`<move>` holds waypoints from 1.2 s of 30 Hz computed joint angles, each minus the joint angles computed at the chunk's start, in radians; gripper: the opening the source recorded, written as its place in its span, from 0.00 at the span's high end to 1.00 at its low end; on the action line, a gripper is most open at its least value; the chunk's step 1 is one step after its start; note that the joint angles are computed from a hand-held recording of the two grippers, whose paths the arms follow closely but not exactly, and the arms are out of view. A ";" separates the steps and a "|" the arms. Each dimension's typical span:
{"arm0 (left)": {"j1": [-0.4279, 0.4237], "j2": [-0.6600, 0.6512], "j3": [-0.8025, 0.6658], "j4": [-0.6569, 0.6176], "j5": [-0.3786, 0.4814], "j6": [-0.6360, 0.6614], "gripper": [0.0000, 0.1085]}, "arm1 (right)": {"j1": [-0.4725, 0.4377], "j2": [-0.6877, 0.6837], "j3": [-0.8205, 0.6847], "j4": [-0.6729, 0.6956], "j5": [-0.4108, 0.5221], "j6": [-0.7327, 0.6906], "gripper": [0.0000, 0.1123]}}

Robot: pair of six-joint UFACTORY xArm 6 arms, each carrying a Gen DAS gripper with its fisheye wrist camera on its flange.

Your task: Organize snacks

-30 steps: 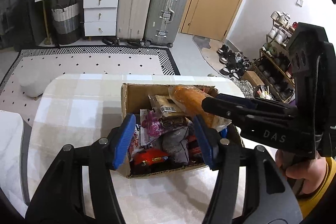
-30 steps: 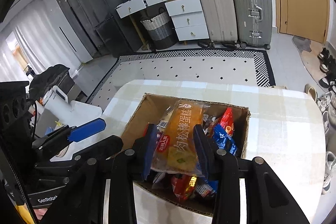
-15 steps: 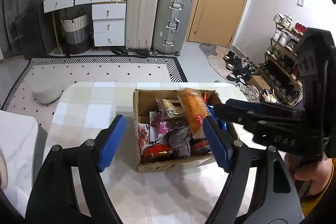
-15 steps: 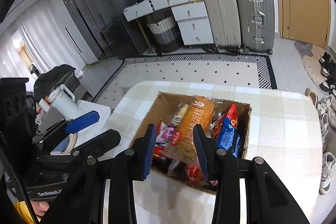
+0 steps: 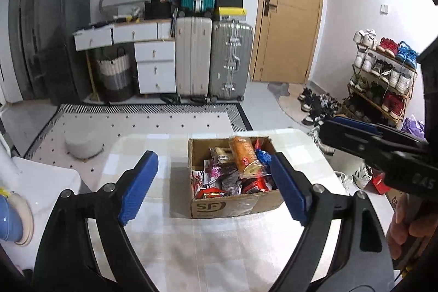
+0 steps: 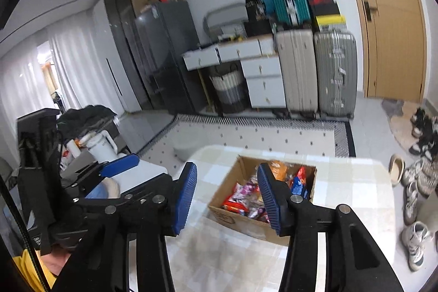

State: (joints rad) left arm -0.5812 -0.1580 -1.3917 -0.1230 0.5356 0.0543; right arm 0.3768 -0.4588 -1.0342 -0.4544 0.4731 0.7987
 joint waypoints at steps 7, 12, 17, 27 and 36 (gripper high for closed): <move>-0.014 -0.226 0.137 0.066 0.000 -0.054 0.15 | 0.158 -0.147 0.024 -0.246 0.115 0.209 0.52; -0.024 -0.388 0.228 0.156 -0.022 -0.117 0.06 | 0.320 -0.219 0.022 -0.446 0.252 0.353 0.33; -0.027 -0.548 0.325 0.226 -0.011 -0.164 0.06 | 0.540 -0.285 0.052 -0.675 0.441 0.510 0.19; 0.000 -0.724 0.485 0.229 0.012 -0.187 0.06 | 0.805 -0.391 0.205 -0.884 0.693 0.743 0.09; 0.058 -0.652 0.614 0.157 -0.131 -0.174 0.06 | 0.705 -0.478 0.376 -0.881 0.628 0.817 0.09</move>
State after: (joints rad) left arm -0.5227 -0.8098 -0.7780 0.0341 0.4047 -0.1193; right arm 1.0822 -0.9369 -0.6585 -1.3357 1.1007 1.6160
